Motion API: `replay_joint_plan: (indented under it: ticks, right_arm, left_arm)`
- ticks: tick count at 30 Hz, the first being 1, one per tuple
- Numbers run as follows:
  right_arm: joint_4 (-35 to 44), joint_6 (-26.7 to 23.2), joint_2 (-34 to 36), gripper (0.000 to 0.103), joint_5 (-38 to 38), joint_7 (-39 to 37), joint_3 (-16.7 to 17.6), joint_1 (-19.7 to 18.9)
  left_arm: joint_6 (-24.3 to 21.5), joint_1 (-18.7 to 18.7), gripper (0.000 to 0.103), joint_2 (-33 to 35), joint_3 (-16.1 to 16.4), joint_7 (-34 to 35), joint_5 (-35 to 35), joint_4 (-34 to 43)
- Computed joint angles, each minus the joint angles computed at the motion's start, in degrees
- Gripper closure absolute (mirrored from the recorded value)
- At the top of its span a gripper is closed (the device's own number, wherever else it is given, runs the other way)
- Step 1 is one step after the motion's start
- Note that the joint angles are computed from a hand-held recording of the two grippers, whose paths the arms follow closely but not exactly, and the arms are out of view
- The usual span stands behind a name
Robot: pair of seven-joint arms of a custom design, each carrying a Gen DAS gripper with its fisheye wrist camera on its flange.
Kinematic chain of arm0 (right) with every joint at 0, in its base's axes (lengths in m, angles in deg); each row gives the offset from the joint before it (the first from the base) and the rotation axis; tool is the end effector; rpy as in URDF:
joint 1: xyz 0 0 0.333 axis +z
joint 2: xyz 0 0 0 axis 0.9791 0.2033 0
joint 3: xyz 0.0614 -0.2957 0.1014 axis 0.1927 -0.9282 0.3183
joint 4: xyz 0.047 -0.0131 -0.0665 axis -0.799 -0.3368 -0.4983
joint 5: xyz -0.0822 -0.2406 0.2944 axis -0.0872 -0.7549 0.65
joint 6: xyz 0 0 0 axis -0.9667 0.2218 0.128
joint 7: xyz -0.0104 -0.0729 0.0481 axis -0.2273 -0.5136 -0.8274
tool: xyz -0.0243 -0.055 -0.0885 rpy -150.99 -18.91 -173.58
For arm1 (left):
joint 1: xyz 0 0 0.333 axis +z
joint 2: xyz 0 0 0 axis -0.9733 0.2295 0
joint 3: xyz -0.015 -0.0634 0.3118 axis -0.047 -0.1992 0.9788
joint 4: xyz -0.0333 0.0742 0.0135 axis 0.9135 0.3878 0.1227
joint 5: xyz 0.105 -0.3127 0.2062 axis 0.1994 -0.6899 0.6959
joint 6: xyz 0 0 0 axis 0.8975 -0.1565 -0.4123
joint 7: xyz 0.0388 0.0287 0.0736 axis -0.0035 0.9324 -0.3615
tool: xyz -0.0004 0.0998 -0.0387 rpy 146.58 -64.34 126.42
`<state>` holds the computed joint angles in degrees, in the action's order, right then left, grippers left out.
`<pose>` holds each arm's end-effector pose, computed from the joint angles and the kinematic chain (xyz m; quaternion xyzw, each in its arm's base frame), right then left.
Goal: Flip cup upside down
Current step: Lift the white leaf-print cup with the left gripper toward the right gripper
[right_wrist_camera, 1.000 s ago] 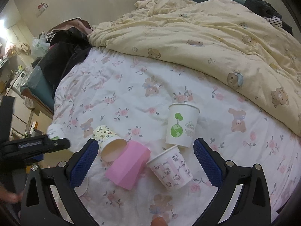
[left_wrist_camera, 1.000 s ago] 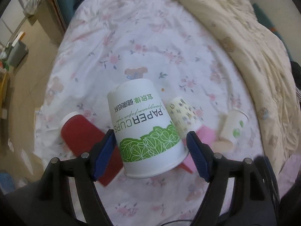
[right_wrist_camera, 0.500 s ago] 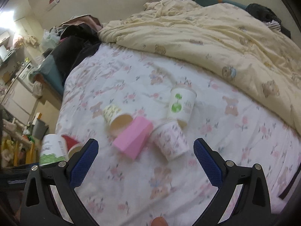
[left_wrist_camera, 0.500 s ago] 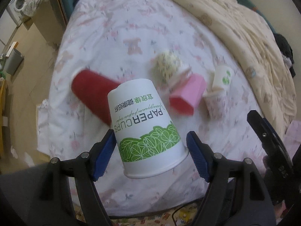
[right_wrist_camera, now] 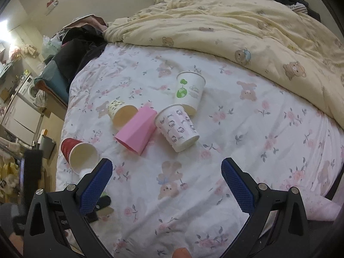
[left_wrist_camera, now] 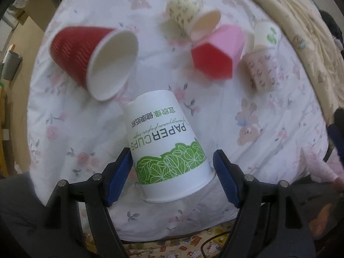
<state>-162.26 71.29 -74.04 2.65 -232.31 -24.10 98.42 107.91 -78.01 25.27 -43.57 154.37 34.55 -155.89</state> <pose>0.4465 0.2618 0.3822 -0.4194 0.8578 -0.1672 0.2458 0.5716 -0.0814 0.3181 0.5434 -0.8357 0.0675 0.0409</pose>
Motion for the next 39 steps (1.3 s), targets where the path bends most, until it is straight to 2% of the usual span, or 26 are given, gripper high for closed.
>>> replay_joint_plan:
  ticks: [10,13,14,19,28,33,36,39]
  right_arm:
    - [0.52,3.03,1.17,0.0,0.5,-0.38,-0.63,-0.3]
    - [0.58,3.46,1.42,0.0,0.98,-0.81,-0.78,-0.29]
    - [0.62,3.44,1.49,0.0,1.1,-0.96,-0.79,-0.26]
    - [1.03,3.15,1.83,0.0,1.25,-1.44,-0.83,-0.03]
    - [1.14,2.12,1.92,0.0,1.55,-1.41,-0.93,0.25]
    - [1.2,1.66,2.03,0.0,1.71,-1.44,-0.88,0.37]
    - [1.78,0.78,2.44,0.0,1.86,-2.05,-0.77,0.62]
    - [2.5,0.22,3.02,0.0,1.85,-2.82,-0.74,0.98]
  left_arm:
    - [-1.79,-0.62,0.027,2.19,0.33,-2.19,2.68,0.47]
    - [-3.95,-0.39,0.005,2.91,0.36,-2.31,2.28,1.19]
    - [-3.88,-0.31,0.004,2.83,0.35,-2.13,2.18,0.98]
    - [-1.97,-0.42,0.004,1.25,0.36,-0.17,3.78,-1.26]
    - [-1.48,2.27,0.004,-5.42,0.45,7.99,-2.06,-4.13]
    - [-1.6,3.76,0.004,-8.53,1.22,14.28,-5.14,-2.99]
    - [-1.78,4.4,0.004,-8.06,1.62,15.15,-6.78,-0.41]
    - [0.78,4.94,0.004,-8.18,1.88,16.02,-8.3,-0.36]
